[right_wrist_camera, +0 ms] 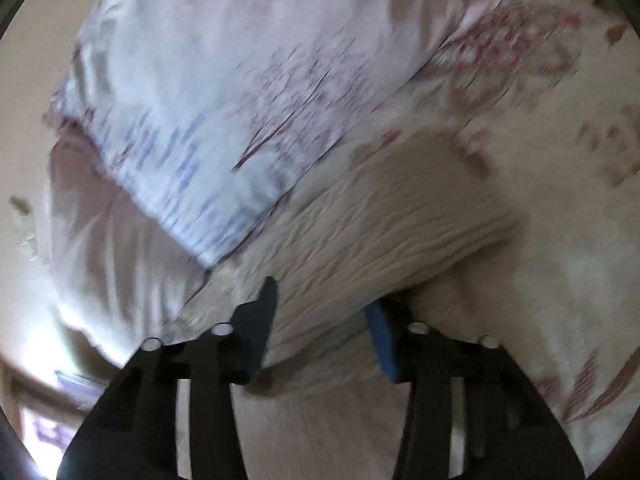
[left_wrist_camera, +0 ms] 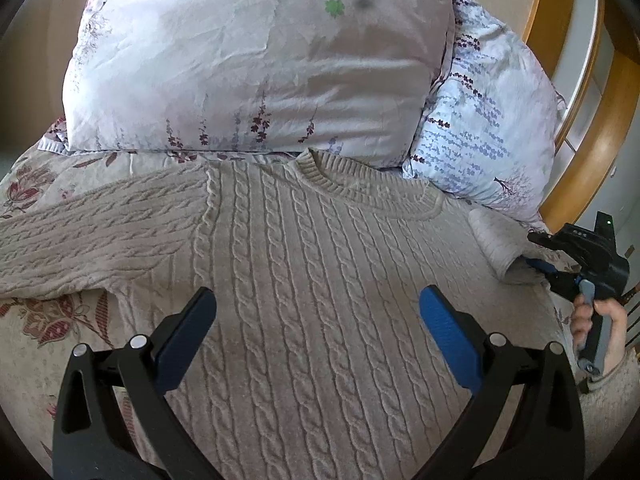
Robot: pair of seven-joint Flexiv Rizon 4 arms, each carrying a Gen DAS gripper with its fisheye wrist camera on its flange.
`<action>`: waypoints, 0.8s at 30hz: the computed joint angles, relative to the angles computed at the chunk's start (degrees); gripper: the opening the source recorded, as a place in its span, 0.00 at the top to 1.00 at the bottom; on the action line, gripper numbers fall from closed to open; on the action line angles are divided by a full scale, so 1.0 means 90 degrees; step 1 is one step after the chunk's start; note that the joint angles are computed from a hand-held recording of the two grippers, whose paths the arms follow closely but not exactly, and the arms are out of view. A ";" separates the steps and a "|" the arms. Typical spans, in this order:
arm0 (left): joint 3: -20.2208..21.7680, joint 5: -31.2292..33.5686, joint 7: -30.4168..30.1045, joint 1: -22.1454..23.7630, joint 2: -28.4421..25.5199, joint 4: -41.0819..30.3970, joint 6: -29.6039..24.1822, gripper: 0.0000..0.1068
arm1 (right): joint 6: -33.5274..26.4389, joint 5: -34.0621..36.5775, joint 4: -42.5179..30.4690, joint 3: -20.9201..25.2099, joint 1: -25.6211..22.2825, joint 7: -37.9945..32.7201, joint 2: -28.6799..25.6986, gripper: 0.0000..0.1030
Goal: Fold small clothes
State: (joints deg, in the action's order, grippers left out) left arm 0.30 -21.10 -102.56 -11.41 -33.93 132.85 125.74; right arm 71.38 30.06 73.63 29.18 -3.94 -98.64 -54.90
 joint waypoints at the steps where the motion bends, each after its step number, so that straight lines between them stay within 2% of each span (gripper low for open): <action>1: 0.0019 0.0002 0.0004 -0.0004 0.0011 0.0024 0.0024 0.05 | 0.0419 -0.0144 0.0144 -0.0394 0.0324 0.0177 0.0104 0.65; 3: 0.0047 0.0025 -0.0004 0.0023 0.0055 0.0100 0.0103 0.05 | 0.1098 -0.0616 0.0419 -0.1142 0.0960 0.0576 0.0264 0.82; 4: 0.0038 0.0064 -0.0023 0.0069 0.0073 0.0128 0.0136 0.05 | 0.1346 -0.0799 0.0523 -0.1320 0.1134 0.0616 0.0321 0.84; 6: -0.0022 0.0251 -0.0147 0.0248 0.0103 0.0216 0.0283 0.05 | 0.1785 -0.1104 0.0724 -0.1280 0.1271 0.0419 0.0444 0.89; 11: -0.0291 0.0923 -0.0699 0.0841 0.0096 0.0336 0.0644 0.05 | 0.2358 -0.2000 0.1115 0.0057 0.1043 -0.0698 0.0555 0.90; 13: -0.0421 0.1270 -0.0976 0.1110 0.0079 0.0362 0.0743 0.05 | 0.2300 -0.2471 0.1278 0.0569 0.1037 -0.1068 0.0512 0.90; 14: -0.0501 0.1471 -0.1141 0.1271 0.0069 0.0374 0.0788 0.05 | 0.2027 -0.2734 0.1350 0.0859 0.1020 -0.1224 0.0458 0.90; 16: -0.0630 0.1807 -0.1436 0.1547 0.0055 0.0379 0.0804 0.05 | 0.1242 -0.3090 0.1355 0.1258 0.0932 -0.1375 0.0341 0.79; 17: -0.0661 0.1915 -0.1541 0.1626 0.0054 0.0375 0.0783 0.05 | 0.0672 -0.3162 0.1233 0.1451 0.0920 -0.1484 0.0224 0.59; 18: -0.0730 0.2064 -0.1679 0.1758 0.0054 0.0366 0.0736 0.05 | 0.0387 -0.3090 0.1233 0.1559 0.0865 -0.1594 0.0203 0.44; 21: -0.1052 0.2702 -0.2158 0.2315 0.0013 0.0299 0.0607 0.06 | 0.0235 -0.2667 0.1241 0.1837 0.0600 -0.1902 0.0117 0.42; 24: -0.1295 0.3108 -0.2458 0.2652 -0.0039 0.0108 0.0361 0.06 | 0.0015 -0.1971 0.1090 0.2058 0.0058 -0.1811 0.0044 0.42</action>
